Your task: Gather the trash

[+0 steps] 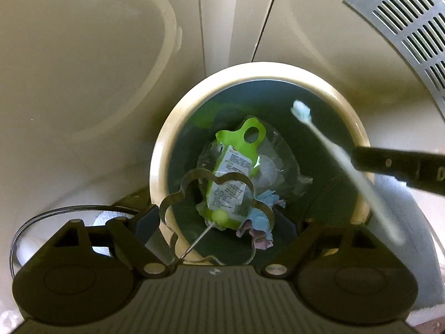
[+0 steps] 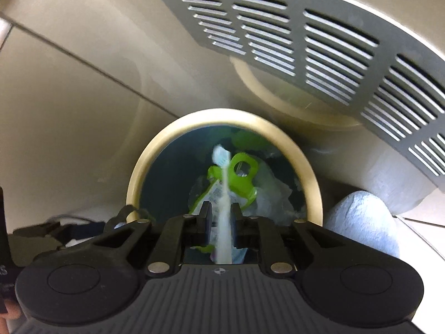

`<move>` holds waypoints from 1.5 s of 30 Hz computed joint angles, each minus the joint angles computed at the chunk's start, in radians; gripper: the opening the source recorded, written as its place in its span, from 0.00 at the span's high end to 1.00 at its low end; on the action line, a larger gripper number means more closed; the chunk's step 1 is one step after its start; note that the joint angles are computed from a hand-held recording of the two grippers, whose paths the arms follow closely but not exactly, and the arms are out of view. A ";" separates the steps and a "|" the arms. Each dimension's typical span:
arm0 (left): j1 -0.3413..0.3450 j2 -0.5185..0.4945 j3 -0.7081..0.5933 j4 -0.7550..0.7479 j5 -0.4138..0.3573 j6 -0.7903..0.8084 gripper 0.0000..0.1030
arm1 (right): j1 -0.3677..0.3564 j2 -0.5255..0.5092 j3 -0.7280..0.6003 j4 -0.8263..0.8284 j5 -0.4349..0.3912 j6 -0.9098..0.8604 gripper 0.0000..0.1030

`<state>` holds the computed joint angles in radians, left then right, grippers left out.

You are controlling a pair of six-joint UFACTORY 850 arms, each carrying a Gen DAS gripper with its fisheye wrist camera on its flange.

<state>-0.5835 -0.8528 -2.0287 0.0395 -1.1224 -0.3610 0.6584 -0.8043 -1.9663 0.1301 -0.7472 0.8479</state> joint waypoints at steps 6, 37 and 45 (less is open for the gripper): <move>0.007 0.038 0.041 -0.010 0.013 -0.006 0.00 | 0.001 0.028 0.026 -0.021 0.005 0.026 0.34; -0.108 0.448 0.457 0.265 0.168 -0.232 0.00 | 0.198 0.302 0.276 -0.552 0.005 0.197 0.12; -0.125 0.528 0.526 0.353 0.229 -0.324 0.00 | 0.219 0.346 0.292 -0.577 0.022 0.116 0.12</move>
<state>-0.7088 -0.3250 -1.5025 0.3922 -0.8930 -0.6849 0.8775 -0.4585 -1.6743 -0.4468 -0.7251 0.9637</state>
